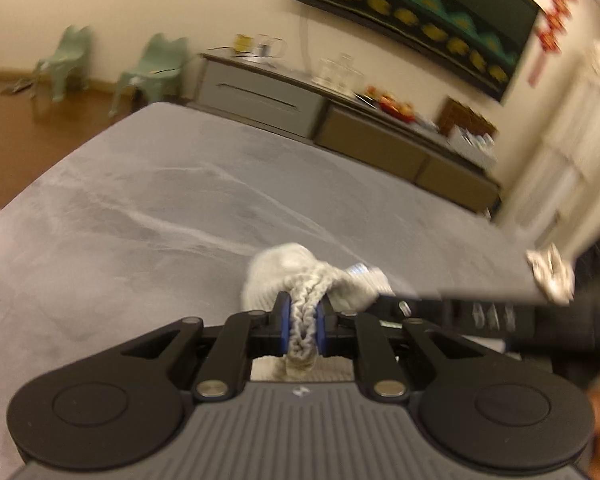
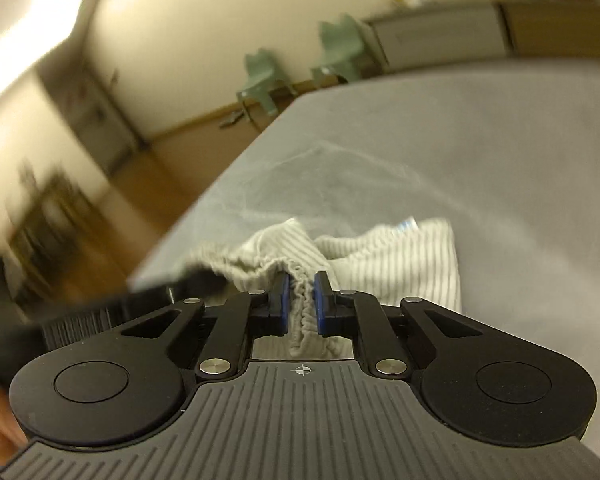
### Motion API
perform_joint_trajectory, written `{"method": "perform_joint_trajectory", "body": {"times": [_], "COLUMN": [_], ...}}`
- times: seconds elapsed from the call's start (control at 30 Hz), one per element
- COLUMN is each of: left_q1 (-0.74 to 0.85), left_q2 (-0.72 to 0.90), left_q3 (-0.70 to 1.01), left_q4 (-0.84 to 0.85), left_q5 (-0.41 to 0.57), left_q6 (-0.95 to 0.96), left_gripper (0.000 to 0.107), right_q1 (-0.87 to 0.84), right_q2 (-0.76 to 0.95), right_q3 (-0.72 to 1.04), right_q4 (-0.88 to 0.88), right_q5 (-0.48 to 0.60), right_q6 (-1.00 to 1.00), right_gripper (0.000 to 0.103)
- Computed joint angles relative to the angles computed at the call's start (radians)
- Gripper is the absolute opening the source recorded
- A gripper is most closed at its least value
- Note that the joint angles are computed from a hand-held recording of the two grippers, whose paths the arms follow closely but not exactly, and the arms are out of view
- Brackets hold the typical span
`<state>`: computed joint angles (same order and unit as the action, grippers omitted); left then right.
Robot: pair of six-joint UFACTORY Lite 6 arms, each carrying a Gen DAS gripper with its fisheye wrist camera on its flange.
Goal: Fold clothes
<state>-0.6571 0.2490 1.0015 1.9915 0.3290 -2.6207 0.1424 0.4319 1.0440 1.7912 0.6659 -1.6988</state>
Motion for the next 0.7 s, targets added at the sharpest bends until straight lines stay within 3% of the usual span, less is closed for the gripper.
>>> {"method": "perform_joint_trajectory", "body": {"times": [0.13,0.27,0.3,0.33,0.4,0.5,0.57,0.63,0.7], "left_q1": [-0.067,-0.121,-0.128,-0.134,-0.146,-0.172,-0.191,-0.208,-0.221], "left_q2": [0.08,0.158,0.177,0.191,0.216,0.251,0.274,0.288,0.291], "left_q3": [0.071,0.116,0.128,0.136,0.15,0.178,0.195,0.205,0.206], "left_q4": [-0.046,-0.016,-0.013,-0.011,-0.009,-0.066,-0.105,-0.121,-0.113], "left_q5": [0.031,0.078,0.078,0.084,0.097,0.124,0.151,0.173,0.19], "left_q6": [0.122,0.129,0.135,0.137,0.138,0.218,0.277,0.309,0.31], "left_gripper": [0.02,0.042,0.043,0.043,0.044,0.045,0.045,0.045,0.045], "right_q1": [-0.087,-0.149,-0.162,-0.162,-0.166,-0.164,-0.16,-0.148,-0.112], "right_q2": [0.087,0.175,0.196,0.202,0.199,0.155,0.124,0.086,0.034], "right_q3": [0.043,0.093,0.106,0.11,0.099,0.045,0.014,-0.014,-0.041], "right_q4": [-0.037,-0.077,-0.088,-0.084,-0.068,-0.022,-0.003,0.004,0.002], "right_q5": [0.127,0.26,0.288,0.285,0.271,0.265,0.282,0.3,0.244], "right_q6": [0.135,0.264,0.291,0.309,0.307,0.218,0.157,0.115,0.064], "right_gripper": [0.011,0.012,0.022,0.025,0.053,0.074,0.083,0.084,0.089]}}
